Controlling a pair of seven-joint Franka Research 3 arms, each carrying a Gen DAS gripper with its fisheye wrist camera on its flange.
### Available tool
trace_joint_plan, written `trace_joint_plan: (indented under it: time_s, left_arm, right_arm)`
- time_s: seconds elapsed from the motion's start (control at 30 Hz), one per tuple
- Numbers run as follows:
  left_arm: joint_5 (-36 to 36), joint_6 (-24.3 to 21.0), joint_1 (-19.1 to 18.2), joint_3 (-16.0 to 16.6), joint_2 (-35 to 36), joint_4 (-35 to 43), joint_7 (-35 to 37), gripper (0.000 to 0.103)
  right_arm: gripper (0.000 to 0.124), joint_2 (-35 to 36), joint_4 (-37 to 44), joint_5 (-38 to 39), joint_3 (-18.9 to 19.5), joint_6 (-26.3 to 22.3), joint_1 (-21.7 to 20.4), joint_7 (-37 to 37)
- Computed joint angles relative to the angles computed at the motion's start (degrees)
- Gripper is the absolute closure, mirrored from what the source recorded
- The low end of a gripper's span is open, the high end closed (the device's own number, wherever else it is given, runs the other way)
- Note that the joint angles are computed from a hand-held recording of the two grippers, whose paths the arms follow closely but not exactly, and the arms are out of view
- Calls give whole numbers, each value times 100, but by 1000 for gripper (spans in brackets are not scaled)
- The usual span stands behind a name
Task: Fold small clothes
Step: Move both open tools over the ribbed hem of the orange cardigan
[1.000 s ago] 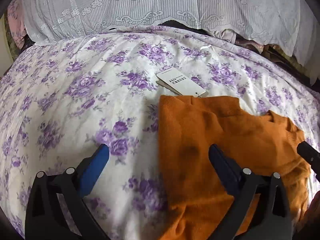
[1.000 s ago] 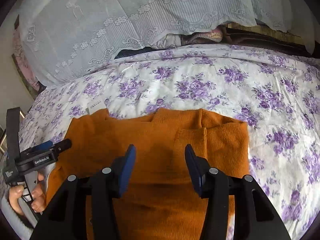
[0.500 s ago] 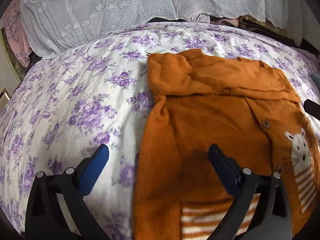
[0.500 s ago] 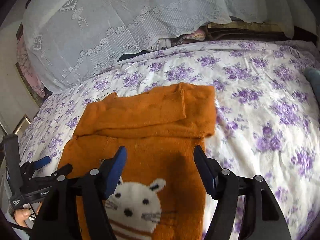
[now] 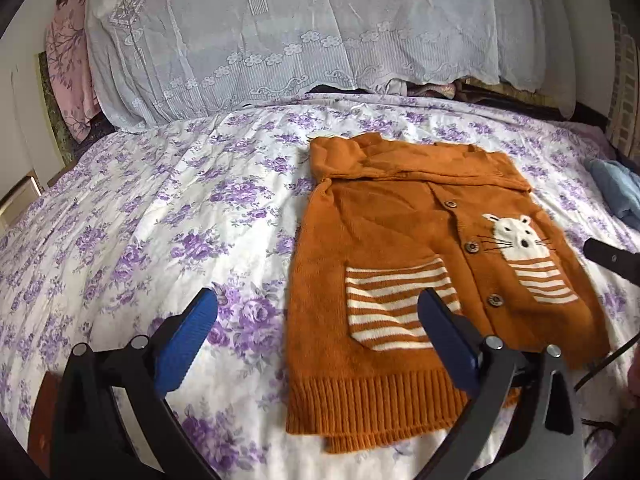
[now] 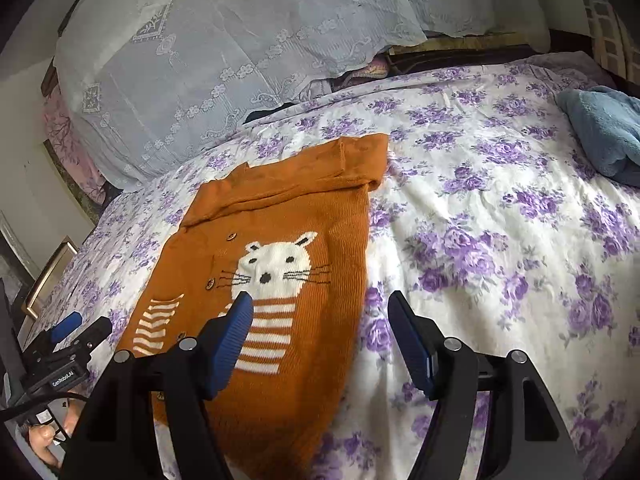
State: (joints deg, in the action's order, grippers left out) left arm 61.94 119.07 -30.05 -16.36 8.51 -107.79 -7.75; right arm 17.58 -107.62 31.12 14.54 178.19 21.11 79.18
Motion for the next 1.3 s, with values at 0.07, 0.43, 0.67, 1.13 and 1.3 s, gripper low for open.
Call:
trace_joint_plan:
  time_s: [0.07,0.43,0.67,1.13,1.3]
  left_arm:
    - [-223,232,45,-27,-136,-144,-2,5]
    - [-1258,1127,245,-119,-305,-733,572,5]
    - [-1130,3211,599,64,-559,-1522,171,5]
    - [-1238,3325,697,99,-495,-1448,447,6]
    - [-1404,4587,997,198,-774,-1850,366,6]
  right_arm:
    - [53,-136,-205,237,259,99,-223,-250]
    - [47,-695,-823,2258,947,-140,-823,-2079]
    - [47,-692,-738,2859,592,-480,-529,-2458]
    - [53,-556,-658,-266,-562,-1007,533,-204]
    - [53,-787,-776,981,-103,-938,115,-1145]
